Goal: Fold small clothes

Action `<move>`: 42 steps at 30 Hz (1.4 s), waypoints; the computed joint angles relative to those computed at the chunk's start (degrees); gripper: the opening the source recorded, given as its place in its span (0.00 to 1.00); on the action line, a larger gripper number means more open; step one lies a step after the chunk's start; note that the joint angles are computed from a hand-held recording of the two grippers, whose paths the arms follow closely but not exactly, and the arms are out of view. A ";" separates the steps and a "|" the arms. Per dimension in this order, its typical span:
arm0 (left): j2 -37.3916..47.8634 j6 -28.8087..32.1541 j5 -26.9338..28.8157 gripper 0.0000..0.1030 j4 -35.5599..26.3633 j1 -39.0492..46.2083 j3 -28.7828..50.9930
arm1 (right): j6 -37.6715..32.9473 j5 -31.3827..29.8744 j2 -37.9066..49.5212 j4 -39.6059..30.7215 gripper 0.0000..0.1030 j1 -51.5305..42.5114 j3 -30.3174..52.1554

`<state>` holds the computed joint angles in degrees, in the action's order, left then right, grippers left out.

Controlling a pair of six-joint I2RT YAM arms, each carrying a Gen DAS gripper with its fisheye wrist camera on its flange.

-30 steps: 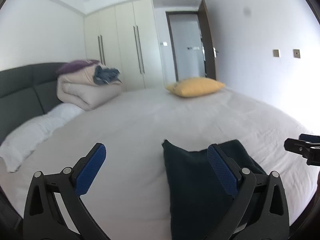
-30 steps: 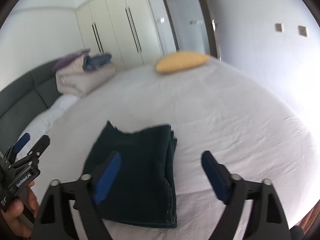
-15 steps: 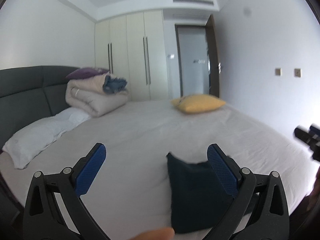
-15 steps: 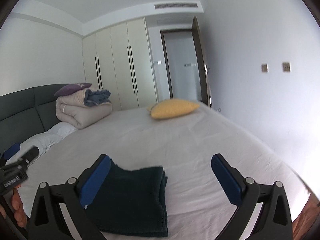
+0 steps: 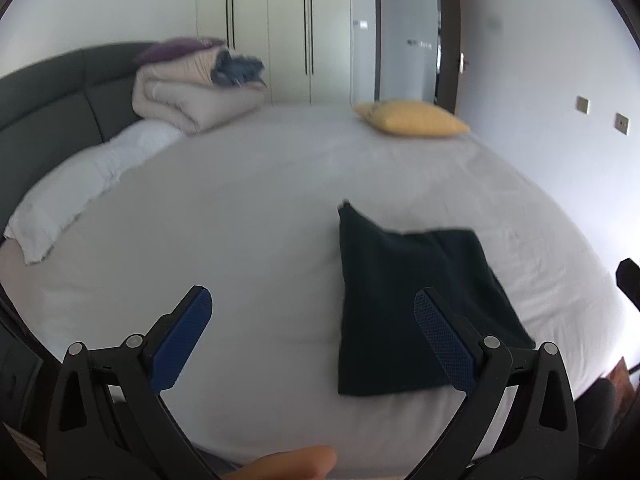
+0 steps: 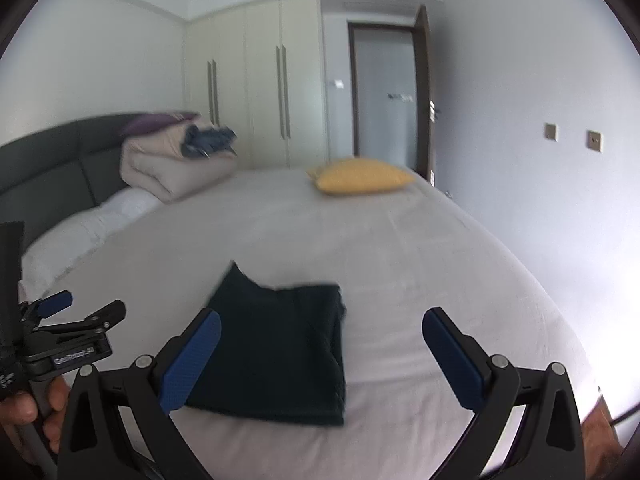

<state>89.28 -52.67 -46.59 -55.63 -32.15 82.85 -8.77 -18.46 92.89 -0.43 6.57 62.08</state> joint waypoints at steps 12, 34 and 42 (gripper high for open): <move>5.39 5.55 10.21 1.00 8.73 5.75 -4.89 | 1.99 4.10 9.84 -12.61 1.00 -0.11 7.55; 6.97 4.82 13.12 1.00 11.60 6.40 -6.44 | -0.50 5.97 14.33 -13.70 1.00 0.29 9.54; 7.06 4.08 13.30 1.00 11.88 6.14 -6.66 | -0.44 6.03 14.50 -13.38 1.00 0.37 9.18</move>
